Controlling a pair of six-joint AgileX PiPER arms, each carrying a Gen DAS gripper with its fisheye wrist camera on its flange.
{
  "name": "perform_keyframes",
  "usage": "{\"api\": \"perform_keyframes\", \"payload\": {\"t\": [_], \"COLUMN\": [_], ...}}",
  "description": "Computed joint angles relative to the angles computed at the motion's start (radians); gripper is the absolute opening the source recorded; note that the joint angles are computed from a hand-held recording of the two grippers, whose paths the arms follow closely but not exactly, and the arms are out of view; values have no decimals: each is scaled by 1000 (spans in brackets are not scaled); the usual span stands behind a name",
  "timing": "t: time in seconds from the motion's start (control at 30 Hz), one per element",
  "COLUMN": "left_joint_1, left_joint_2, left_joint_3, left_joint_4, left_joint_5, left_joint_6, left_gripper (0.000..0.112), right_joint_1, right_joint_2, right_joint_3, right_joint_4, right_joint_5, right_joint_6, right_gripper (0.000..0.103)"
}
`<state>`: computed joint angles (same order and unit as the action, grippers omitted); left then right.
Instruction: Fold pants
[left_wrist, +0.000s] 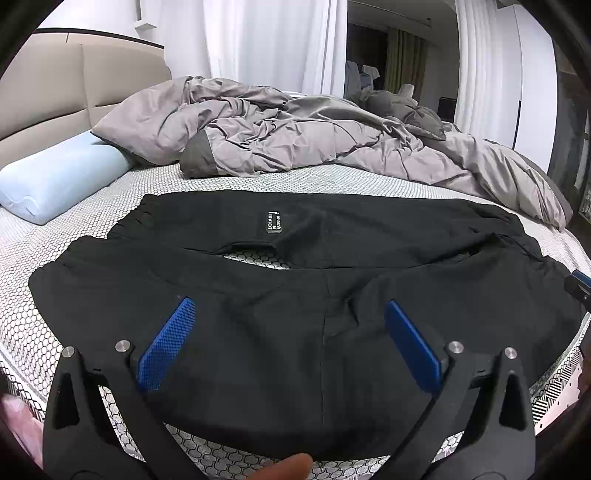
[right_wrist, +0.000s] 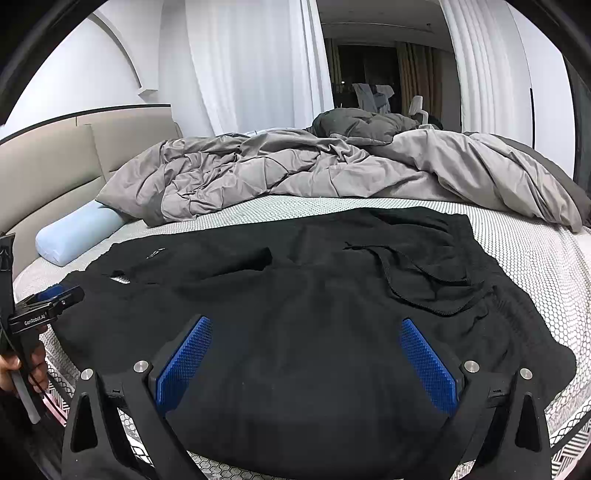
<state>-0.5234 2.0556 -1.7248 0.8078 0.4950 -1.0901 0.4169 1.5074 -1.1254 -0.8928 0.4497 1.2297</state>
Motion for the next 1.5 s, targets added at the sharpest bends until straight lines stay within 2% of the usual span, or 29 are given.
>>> {"api": "perform_keyframes", "payload": {"t": [0.67,1.5], "left_joint_1": [-8,-16], "left_joint_2": [7,3], "left_joint_3": [-9,-7], "left_joint_4": [34,54], "left_joint_5": [7,24], "left_joint_6": [-25,-39], "left_gripper": [102,102], "right_joint_1": [0,-5], "right_joint_2": [12,12], "right_joint_3": [-17,-13], "right_joint_4": [37,24], "right_joint_5": [17,22], "right_joint_6": [-40,-13], "right_gripper": [103,103]}}
